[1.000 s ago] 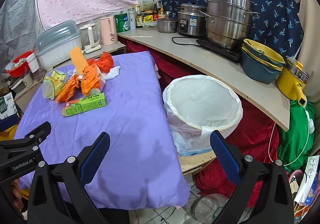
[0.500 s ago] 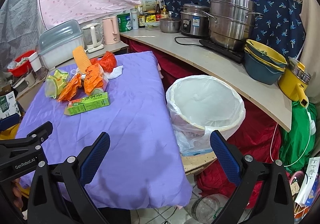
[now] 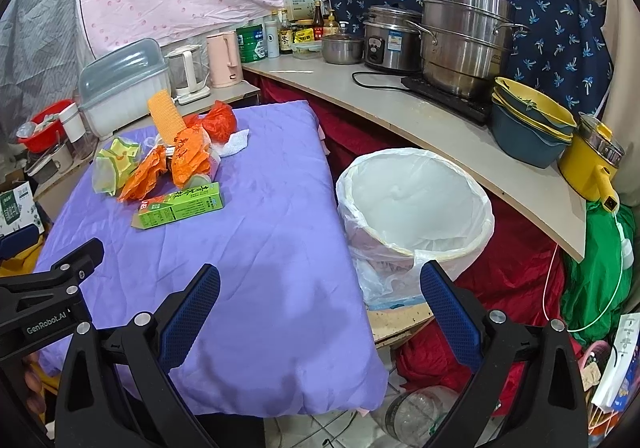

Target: Collect trash

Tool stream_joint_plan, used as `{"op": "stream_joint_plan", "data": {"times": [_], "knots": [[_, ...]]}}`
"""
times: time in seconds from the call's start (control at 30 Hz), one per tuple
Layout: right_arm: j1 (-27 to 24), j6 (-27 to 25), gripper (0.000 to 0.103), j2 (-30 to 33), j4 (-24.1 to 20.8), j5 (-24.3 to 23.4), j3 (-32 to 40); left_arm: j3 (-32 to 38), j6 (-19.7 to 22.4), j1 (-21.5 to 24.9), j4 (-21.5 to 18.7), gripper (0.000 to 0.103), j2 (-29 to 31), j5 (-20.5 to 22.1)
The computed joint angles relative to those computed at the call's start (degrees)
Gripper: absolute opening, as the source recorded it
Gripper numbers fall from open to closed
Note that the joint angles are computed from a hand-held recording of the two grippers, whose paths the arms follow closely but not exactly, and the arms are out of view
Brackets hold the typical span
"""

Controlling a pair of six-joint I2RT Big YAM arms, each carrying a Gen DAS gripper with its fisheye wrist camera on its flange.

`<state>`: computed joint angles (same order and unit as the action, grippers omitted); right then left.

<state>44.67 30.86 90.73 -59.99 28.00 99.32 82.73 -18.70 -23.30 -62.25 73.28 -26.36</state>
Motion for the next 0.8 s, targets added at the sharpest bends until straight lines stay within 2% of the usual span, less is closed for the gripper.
{"op": "stream_joint_plan", "data": {"times": [0.47,0.63,0.8], "knots": [[0.0,-0.5,0.096,-0.1,0.0,-0.4,0.1,-0.4,0.1,0.2,0.6,0.096,-0.4,1.2],[0.1,-0.4,0.096,0.0,-0.1,-0.4,0.3,-0.6,0.1,-0.1,1.2,0.096,-0.5,0.4],[0.1,-0.4,0.096,0.0,-0.2,-0.3,0.3,0.1,0.3,-0.2,0.4,0.096,0.2,0.4]]}}
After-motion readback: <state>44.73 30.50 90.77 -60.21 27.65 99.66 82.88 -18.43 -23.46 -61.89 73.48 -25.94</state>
